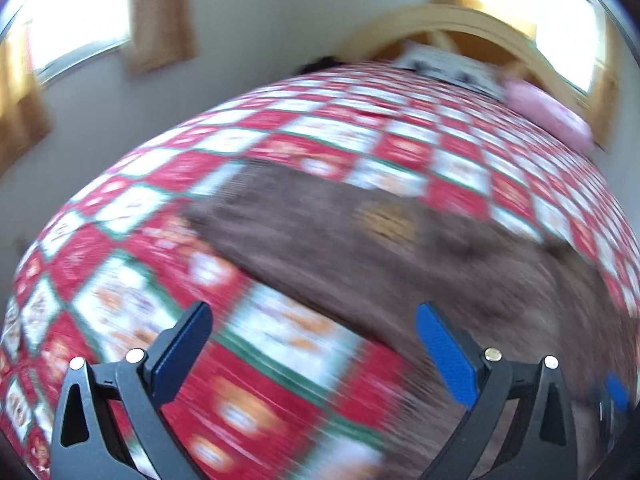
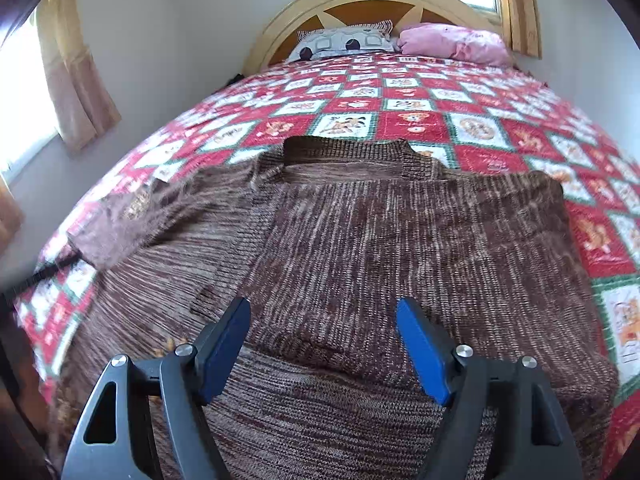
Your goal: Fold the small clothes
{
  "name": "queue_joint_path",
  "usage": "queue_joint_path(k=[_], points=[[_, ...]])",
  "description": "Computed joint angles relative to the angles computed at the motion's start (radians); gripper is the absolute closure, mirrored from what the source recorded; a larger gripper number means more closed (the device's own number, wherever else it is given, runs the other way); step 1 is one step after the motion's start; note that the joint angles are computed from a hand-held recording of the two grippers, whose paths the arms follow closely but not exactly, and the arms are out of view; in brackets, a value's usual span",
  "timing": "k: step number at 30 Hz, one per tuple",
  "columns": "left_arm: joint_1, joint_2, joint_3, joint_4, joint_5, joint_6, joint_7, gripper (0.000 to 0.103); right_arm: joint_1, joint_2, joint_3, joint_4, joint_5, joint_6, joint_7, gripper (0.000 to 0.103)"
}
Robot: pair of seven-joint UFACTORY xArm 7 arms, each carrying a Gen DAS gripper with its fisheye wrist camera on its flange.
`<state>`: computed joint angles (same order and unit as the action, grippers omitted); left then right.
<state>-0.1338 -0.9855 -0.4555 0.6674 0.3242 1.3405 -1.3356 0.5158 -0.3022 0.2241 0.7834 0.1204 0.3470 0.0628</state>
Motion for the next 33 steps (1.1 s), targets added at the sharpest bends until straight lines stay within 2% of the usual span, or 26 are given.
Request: queue_joint_path(k=[2,5,8,10,11,12,14,17,18,19,23,25,29,33], points=[[0.035,-0.074,0.075,-0.057,0.021,-0.009,-0.020,0.000,-0.003,-0.003,0.003,-0.003,-0.007,0.001,0.005,0.027],[0.093,-0.141,0.155,-0.131,0.030,-0.057,-0.035,0.003,0.008,-0.001,-0.006,-0.003,0.013,-0.002,-0.001,0.027],[0.129,-0.164,0.238,-0.194,0.005,-0.137,-0.010,0.013,0.003,0.006,-0.001,0.003,0.010,-0.001,0.003,0.027],[0.137,-0.185,0.282,-0.243,-0.036,-0.204,0.010,0.030,-0.003,0.008,0.001,0.003,-0.001,0.002,0.003,0.027],[0.149,-0.188,0.283,-0.261,-0.050,-0.229,0.012,0.030,-0.006,0.007,0.004,0.002,-0.007,0.002,0.008,0.027],[0.166,-0.189,0.259,-0.263,-0.046,-0.238,0.014,0.030,-0.008,0.006,0.006,0.002,-0.012,0.003,0.012,0.027],[0.183,-0.170,0.219,-0.254,-0.042,-0.254,0.020,0.037,-0.008,0.006,0.007,0.001,-0.014,0.002,0.015,0.027],[0.209,-0.143,0.190,-0.247,-0.032,-0.259,0.021,0.066,-0.007,0.007,0.008,0.002,-0.016,0.001,0.019,0.027],[0.213,-0.139,0.179,-0.247,-0.027,-0.258,0.017,0.083,-0.007,0.008,0.009,0.002,-0.018,0.001,0.022,0.027],[0.214,-0.133,0.181,-0.247,-0.027,-0.260,0.019,0.089,-0.007,0.006,0.007,0.001,-0.018,0.002,0.021,0.027],[0.217,-0.104,0.199,-0.218,-0.023,-0.278,0.043,0.095,-0.005,0.004,0.006,0.000,-0.018,0.002,0.021,0.027],[0.220,-0.075,0.177,-0.176,-0.006,-0.292,0.056,0.095,0.002,0.001,0.000,-0.006,-0.006,-0.008,0.017,0.027],[0.198,0.022,0.073,-0.033,0.041,-0.331,0.078,0.095,0.026,-0.024,-0.037,-0.039,0.069,-0.064,0.003,0.027],[0.135,0.186,-0.074,0.131,0.076,-0.404,0.094,0.095,0.055,-0.051,-0.096,-0.075,0.179,-0.113,0.004,0.027]])
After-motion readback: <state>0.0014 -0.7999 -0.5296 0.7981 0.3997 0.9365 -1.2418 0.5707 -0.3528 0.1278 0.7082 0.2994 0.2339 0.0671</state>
